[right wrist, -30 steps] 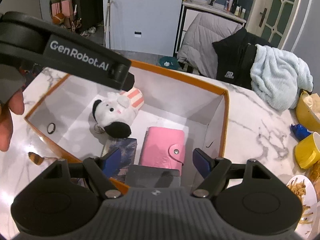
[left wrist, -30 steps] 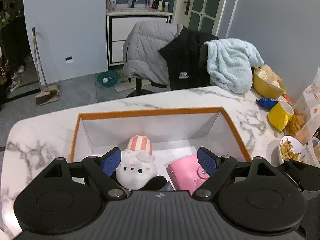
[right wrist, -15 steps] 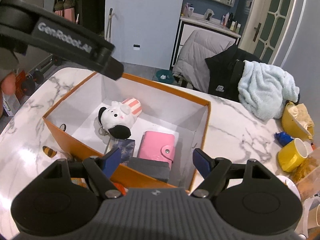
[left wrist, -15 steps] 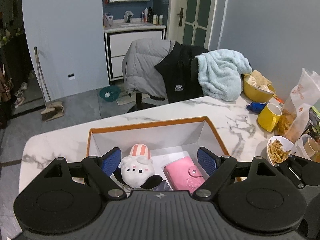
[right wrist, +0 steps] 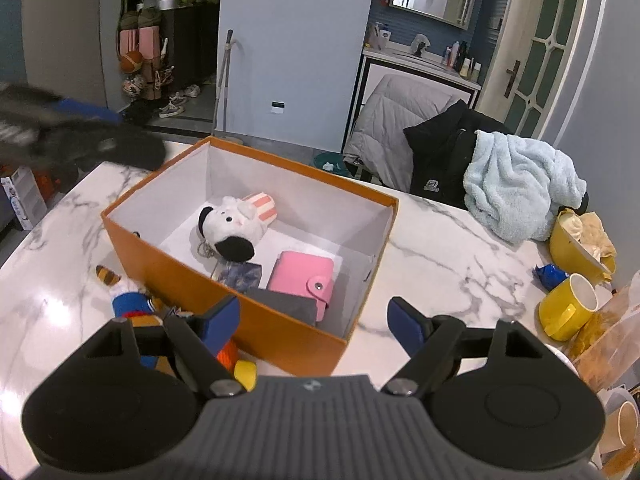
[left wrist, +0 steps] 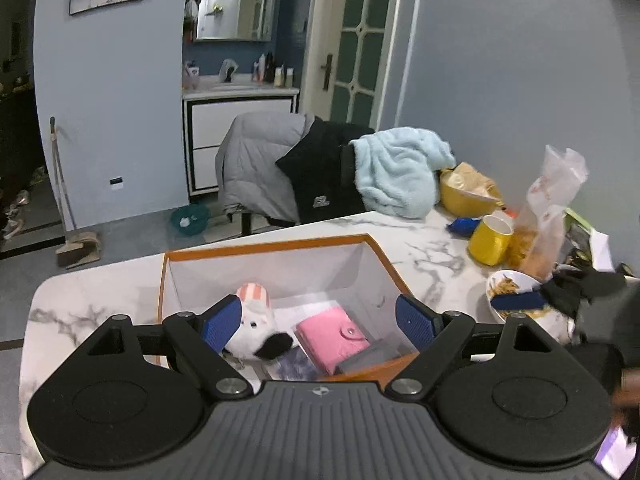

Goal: Organize objects
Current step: 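Reach the left tool to the sailor-suit bear plush while the right tool approaches the yellow tape measure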

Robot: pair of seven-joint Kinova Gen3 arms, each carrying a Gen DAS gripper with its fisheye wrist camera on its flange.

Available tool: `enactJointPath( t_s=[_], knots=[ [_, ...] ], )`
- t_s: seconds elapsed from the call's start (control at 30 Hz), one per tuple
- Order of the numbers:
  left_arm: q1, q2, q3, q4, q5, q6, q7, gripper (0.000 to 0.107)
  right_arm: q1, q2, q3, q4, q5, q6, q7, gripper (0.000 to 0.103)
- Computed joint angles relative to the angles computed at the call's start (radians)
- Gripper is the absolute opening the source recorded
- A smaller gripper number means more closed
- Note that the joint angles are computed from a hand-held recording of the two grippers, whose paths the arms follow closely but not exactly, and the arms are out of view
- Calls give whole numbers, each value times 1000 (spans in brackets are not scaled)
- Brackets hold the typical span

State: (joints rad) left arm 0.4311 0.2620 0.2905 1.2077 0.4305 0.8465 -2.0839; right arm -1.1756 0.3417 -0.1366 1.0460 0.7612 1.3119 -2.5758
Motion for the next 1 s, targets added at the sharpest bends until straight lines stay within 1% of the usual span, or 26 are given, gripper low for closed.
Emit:
enactJointPath(
  t_s=[0.07, 0.17, 0.33, 0.43, 0.57, 0.63, 0.8, 0.87, 1.0],
  knots=[
    [-45, -32, 9, 71, 63, -16, -57, 101, 5, -28, -5, 53, 0, -28, -25, 84],
    [-89, -53, -1, 144, 137, -20, -91, 101, 24, -52, -23, 103, -10, -48, -49, 84],
    [-116, -40, -32, 217, 173, -28, -35, 101, 45, -77, -49, 165, -13, -63, -104, 84],
    [-120, -27, -48, 254, 155, -43, 31, 101, 66, -81, -62, 192, -29, -78, -128, 84],
    [-101, -1, -69, 253, 74, -26, 171, 101, 80, -66, -67, 198, -48, -85, -143, 84],
    [-90, 12, -73, 249, 35, -15, 236, 101, 88, -55, -65, 203, -64, -104, -154, 84],
    [-119, 44, -48, 244, 69, 28, 282, 101, 95, -12, -56, 179, -115, -123, -128, 85],
    [-119, 54, -45, 249, 79, 29, 302, 101, 100, 2, -51, 170, -144, -139, -114, 85],
    [-100, 86, -47, 235, 58, 51, 364, 101, 101, 29, -37, 149, -188, -160, -96, 85]
  ],
)
